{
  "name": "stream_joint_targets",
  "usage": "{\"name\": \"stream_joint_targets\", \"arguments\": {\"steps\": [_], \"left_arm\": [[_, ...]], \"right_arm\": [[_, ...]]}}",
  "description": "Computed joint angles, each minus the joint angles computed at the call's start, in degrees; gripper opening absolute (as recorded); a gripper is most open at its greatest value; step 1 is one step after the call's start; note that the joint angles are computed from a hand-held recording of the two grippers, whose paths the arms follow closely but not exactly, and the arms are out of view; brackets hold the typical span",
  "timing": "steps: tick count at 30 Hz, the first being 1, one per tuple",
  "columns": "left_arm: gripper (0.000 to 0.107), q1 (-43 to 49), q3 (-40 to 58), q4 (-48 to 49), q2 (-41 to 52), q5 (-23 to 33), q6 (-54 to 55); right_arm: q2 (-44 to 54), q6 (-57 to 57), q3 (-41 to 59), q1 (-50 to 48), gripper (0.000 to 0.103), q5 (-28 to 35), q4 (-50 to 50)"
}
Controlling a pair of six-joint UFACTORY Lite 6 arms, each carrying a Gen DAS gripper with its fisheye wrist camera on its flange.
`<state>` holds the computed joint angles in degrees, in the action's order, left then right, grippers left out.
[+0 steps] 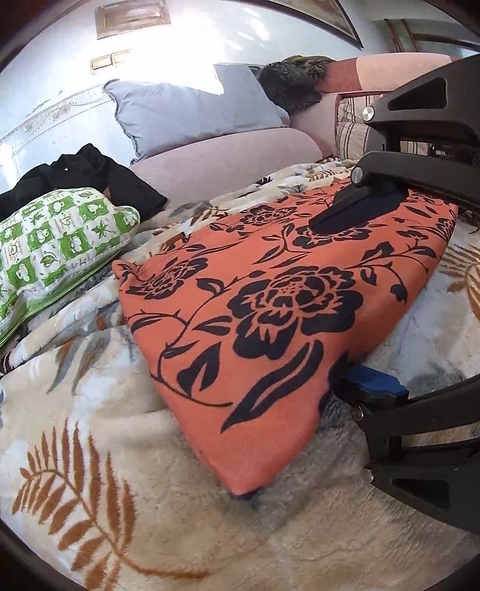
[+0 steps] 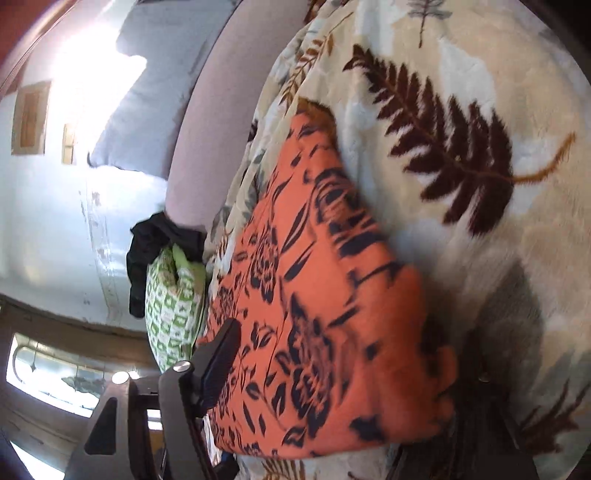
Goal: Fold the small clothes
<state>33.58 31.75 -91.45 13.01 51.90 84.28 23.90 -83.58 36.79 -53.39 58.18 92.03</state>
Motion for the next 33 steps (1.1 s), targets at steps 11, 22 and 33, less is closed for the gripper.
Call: {"name": "stream_joint_targets", "arguments": {"steps": [11, 22, 33], "left_arm": [[0.021, -1.74, -8.04, -2.57, -12.1, -4.38, 1.57], [0.039, 3.66, -9.35, 17.95, -11.08, -0.19, -9.46], [0.053, 18.87, -8.06, 27.23, -13.8, 2.18, -10.9]], "right_arm": [[-14.84, -2.78, -1.38, 0.47, 0.022, -2.02, -3.28], [5.1, 22.04, 20.61, -9.63, 0.032, -2.78, -20.82], [-32.3, -2.18, -3.67, 4.33, 0.038, -9.55, -9.96]]}}
